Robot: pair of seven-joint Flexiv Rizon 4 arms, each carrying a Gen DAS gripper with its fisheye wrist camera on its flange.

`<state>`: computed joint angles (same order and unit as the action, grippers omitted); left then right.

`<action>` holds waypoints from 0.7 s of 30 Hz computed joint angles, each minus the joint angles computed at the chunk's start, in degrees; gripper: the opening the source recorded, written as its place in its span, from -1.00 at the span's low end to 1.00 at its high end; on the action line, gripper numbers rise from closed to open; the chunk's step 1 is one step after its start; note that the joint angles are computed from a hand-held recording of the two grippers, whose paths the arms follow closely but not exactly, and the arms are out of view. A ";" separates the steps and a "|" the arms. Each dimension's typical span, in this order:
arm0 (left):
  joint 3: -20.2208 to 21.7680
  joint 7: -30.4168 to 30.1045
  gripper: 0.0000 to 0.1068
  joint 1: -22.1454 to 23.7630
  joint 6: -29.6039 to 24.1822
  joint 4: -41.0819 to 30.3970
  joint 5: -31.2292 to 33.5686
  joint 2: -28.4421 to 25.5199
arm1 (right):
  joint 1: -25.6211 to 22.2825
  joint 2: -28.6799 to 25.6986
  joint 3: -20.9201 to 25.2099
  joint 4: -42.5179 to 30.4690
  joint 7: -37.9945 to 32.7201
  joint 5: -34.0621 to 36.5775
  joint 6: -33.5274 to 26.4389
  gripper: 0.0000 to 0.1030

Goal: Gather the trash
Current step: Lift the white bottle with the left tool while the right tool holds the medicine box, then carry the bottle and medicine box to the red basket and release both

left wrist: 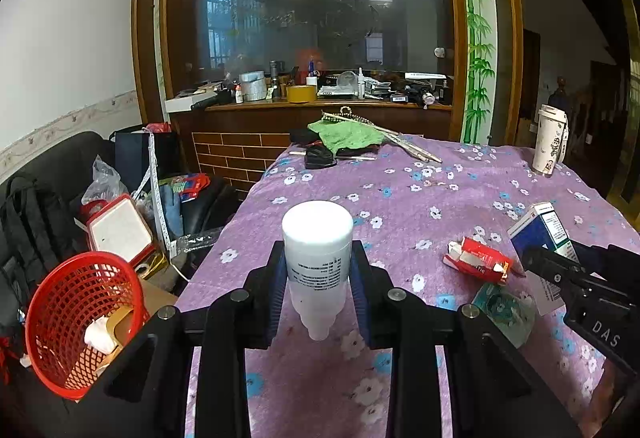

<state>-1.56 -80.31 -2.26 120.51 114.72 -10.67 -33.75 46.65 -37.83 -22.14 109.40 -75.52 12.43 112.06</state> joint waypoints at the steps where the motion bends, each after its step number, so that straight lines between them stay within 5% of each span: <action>1: -0.35 -0.30 -0.46 0.63 0.07 0.42 0.54 0.31 | -0.19 0.34 0.48 0.09 0.11 -0.25 -0.66 -0.27; 16: -3.78 -5.94 -0.46 7.89 0.03 3.60 8.35 3.06 | 8.05 2.32 -4.88 2.58 0.72 -1.01 -2.94 -0.26; 21: -6.05 -9.28 -0.46 12.67 0.17 5.06 12.36 4.55 | 7.19 3.10 -3.19 1.49 1.69 -3.87 -4.91 -0.26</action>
